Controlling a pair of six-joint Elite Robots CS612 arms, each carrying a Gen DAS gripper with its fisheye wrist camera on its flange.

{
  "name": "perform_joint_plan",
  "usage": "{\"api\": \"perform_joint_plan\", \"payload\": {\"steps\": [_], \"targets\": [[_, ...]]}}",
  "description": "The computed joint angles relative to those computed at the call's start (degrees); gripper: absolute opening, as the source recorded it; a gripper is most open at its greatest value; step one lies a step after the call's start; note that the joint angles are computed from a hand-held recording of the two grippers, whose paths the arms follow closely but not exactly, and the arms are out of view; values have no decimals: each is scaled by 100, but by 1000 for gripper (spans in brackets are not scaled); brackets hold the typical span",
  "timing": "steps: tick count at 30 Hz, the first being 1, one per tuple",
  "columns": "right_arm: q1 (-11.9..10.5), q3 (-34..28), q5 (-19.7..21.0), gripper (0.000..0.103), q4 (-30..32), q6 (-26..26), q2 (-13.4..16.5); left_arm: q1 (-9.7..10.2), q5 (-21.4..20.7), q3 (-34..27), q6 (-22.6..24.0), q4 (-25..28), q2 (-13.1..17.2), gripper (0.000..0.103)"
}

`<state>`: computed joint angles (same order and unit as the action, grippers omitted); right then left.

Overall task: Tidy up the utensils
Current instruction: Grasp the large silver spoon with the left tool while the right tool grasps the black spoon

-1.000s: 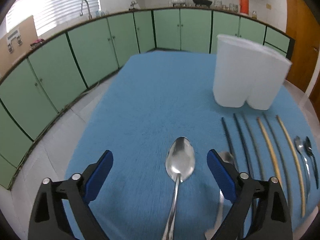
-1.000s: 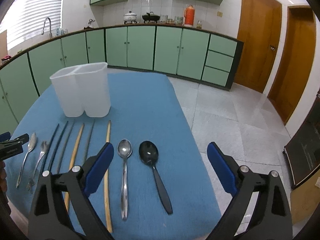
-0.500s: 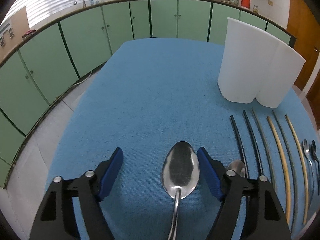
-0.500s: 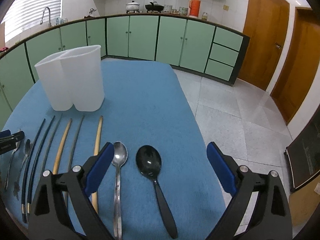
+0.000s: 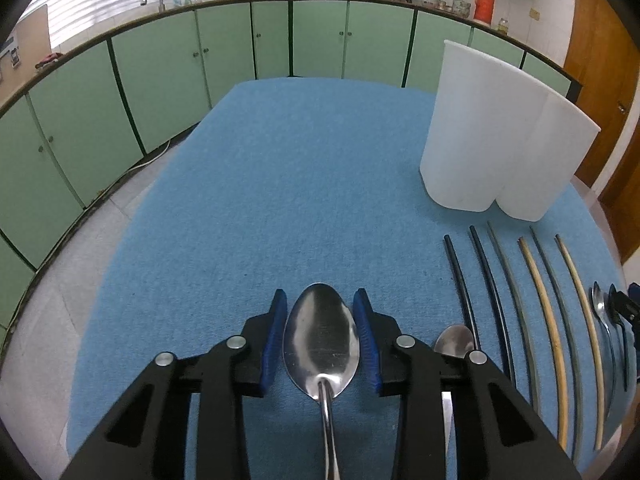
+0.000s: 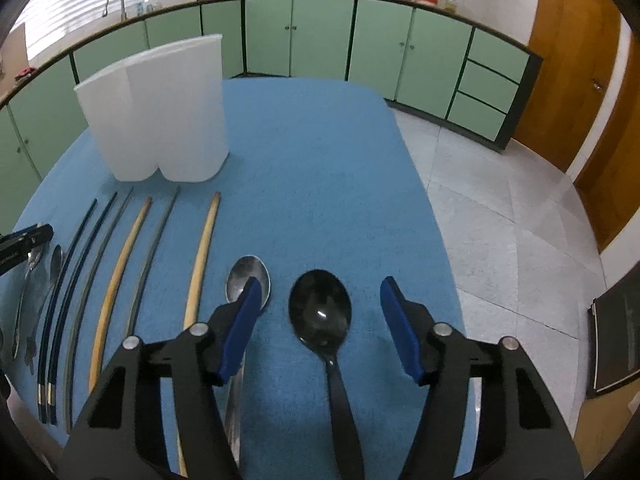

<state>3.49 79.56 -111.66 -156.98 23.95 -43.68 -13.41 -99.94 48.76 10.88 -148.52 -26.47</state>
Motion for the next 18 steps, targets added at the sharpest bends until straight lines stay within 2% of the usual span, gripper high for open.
{"api": "perform_joint_plan", "payload": {"steps": [8,12,16,18], "targets": [[-43,-63,78,55,92,-104,44,-9,-80,286,262,-265,-115,34],[-84,-46,219,49,120,-130,40,-10,-67,292,303,-300,-112,34],[-147,-36,420,48,174,-154,33,-20,-35,273,330,-314,-99,34],[-181,-17,578,42,162,-129,21,-22,-23,276,336,-319,-100,34]]}}
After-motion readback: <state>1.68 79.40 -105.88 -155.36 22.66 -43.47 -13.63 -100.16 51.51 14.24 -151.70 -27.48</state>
